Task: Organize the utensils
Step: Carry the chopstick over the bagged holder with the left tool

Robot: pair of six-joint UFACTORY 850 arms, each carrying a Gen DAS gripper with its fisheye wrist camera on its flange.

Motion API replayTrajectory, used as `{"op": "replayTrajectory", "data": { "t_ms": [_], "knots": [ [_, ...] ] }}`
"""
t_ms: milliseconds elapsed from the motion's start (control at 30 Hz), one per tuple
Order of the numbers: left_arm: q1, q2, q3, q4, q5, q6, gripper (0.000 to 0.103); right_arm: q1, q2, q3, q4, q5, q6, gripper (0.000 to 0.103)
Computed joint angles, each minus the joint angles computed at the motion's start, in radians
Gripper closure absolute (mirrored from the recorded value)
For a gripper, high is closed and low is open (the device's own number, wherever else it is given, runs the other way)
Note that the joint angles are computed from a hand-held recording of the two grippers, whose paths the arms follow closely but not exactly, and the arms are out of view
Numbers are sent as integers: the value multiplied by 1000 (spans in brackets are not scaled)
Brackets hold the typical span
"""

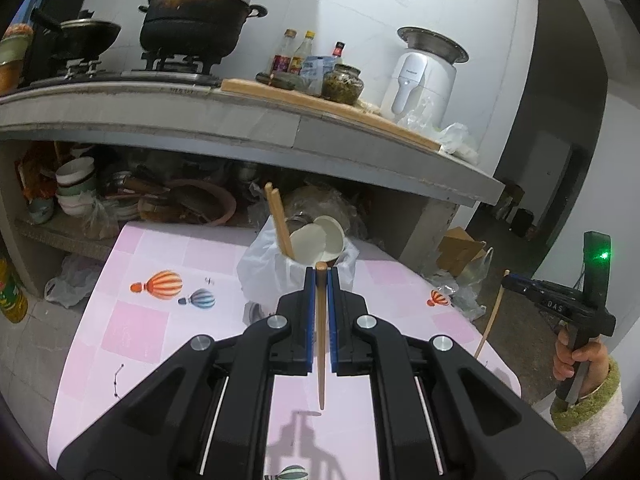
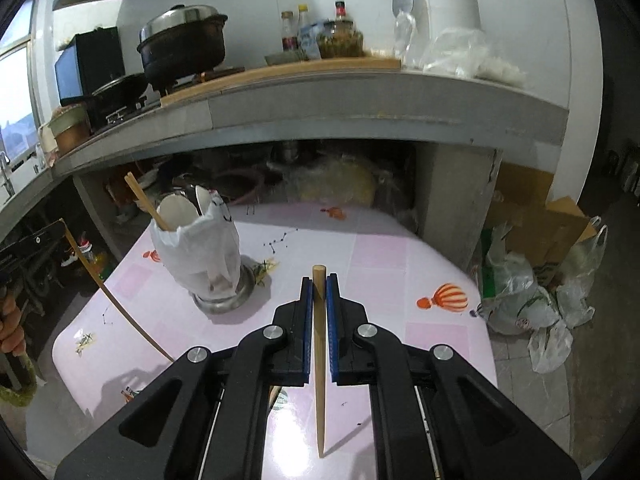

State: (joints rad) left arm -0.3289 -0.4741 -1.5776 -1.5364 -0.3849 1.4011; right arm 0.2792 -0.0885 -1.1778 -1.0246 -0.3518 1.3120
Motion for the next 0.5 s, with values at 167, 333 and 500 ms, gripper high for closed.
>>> {"op": "replayTrajectory", "data": {
  "t_ms": [167,333,500],
  "knots": [
    [3,-7,-50,-22,-20,20,98,-6,2,-2,-39,14,54,96],
    [3,-22,-133,-78,-30,60,98,-11,-1,-5,-53,29,65,96],
    [-9,-62,-259,-102,-5,88,98,-20,-4,-4,-60,48,78,96]
  ]
}}
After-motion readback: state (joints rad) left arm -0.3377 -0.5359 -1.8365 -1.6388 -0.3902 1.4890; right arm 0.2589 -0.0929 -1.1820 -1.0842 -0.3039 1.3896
